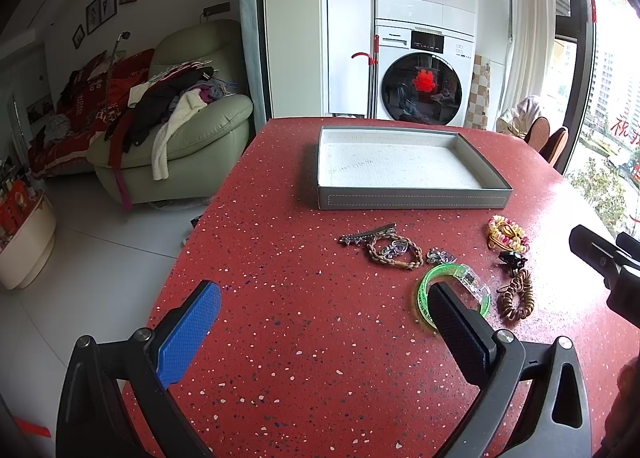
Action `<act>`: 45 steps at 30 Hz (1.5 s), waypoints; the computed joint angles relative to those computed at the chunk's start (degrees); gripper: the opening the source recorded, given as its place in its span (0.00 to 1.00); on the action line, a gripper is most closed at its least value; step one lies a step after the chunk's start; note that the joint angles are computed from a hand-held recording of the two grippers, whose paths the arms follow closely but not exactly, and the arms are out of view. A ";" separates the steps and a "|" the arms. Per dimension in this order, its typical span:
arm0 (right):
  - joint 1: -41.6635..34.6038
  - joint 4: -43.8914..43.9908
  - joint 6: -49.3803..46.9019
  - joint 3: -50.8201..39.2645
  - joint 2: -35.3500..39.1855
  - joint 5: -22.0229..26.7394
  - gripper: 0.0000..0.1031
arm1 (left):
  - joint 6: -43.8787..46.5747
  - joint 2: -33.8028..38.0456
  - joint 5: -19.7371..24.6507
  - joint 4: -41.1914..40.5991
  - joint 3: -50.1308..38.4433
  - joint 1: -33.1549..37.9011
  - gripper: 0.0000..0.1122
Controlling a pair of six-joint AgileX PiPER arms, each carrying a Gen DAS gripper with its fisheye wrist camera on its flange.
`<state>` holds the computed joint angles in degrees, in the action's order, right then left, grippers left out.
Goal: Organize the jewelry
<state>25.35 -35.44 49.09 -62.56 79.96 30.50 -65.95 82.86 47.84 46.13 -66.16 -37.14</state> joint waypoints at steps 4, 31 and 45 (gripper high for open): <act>0.02 -0.11 0.07 0.09 -0.03 0.00 1.00 | 0.00 -0.02 -0.07 0.07 0.05 0.03 0.92; 0.29 -0.16 0.20 -0.06 -0.04 0.13 1.00 | -0.24 0.09 -0.21 0.00 0.30 -0.06 0.92; 0.33 -0.17 0.29 0.00 -0.05 0.10 1.00 | -2.54 0.54 -0.87 1.05 1.71 -0.79 0.92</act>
